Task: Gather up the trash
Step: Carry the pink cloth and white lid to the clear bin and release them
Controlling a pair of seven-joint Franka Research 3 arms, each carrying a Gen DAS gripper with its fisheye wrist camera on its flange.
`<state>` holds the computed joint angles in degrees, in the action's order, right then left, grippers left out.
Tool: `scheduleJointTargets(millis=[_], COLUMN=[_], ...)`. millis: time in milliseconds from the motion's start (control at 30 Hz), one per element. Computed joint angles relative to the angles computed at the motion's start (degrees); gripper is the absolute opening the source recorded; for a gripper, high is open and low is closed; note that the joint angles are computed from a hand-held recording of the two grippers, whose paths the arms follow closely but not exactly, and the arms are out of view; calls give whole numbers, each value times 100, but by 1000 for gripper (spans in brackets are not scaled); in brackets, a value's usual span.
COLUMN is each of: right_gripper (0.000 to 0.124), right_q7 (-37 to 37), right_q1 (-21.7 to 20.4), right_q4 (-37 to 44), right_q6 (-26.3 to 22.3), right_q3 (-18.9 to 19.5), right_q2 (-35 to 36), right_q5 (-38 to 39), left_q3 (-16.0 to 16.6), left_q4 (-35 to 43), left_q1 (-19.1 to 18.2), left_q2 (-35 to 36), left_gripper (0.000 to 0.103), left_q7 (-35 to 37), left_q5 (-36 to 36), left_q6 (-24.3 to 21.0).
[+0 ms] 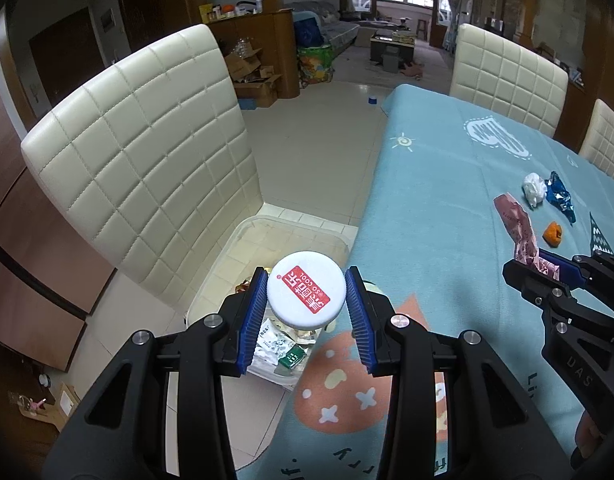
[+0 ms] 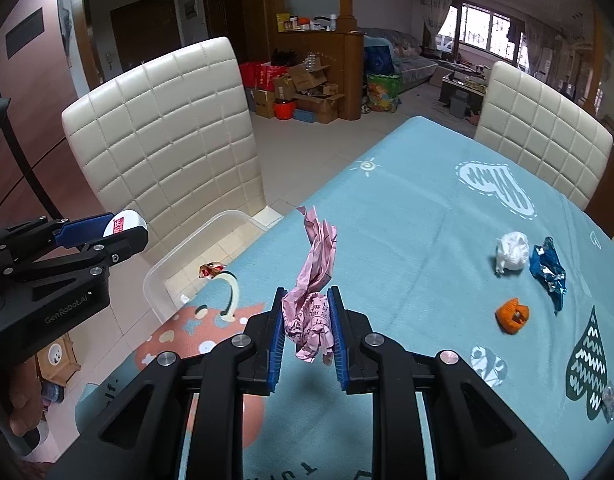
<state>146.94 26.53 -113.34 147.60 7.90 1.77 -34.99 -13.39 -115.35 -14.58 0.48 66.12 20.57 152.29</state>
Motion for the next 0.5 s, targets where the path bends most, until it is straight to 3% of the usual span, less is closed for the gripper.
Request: scheduleJointTargets(millis=[500], right_gripper=[20], right_q7=[-627], right_q1=[336], right_q4=[936], right_q6=[12], right_q3=[-253], right_q2=[791], right_q5=[292], left_q3=[145], left_q4=[167], left_q1=[198], left_q2=[219], left_gripper=[41], left_q7=[-77], left_q5=[39], left_q6=[-59])
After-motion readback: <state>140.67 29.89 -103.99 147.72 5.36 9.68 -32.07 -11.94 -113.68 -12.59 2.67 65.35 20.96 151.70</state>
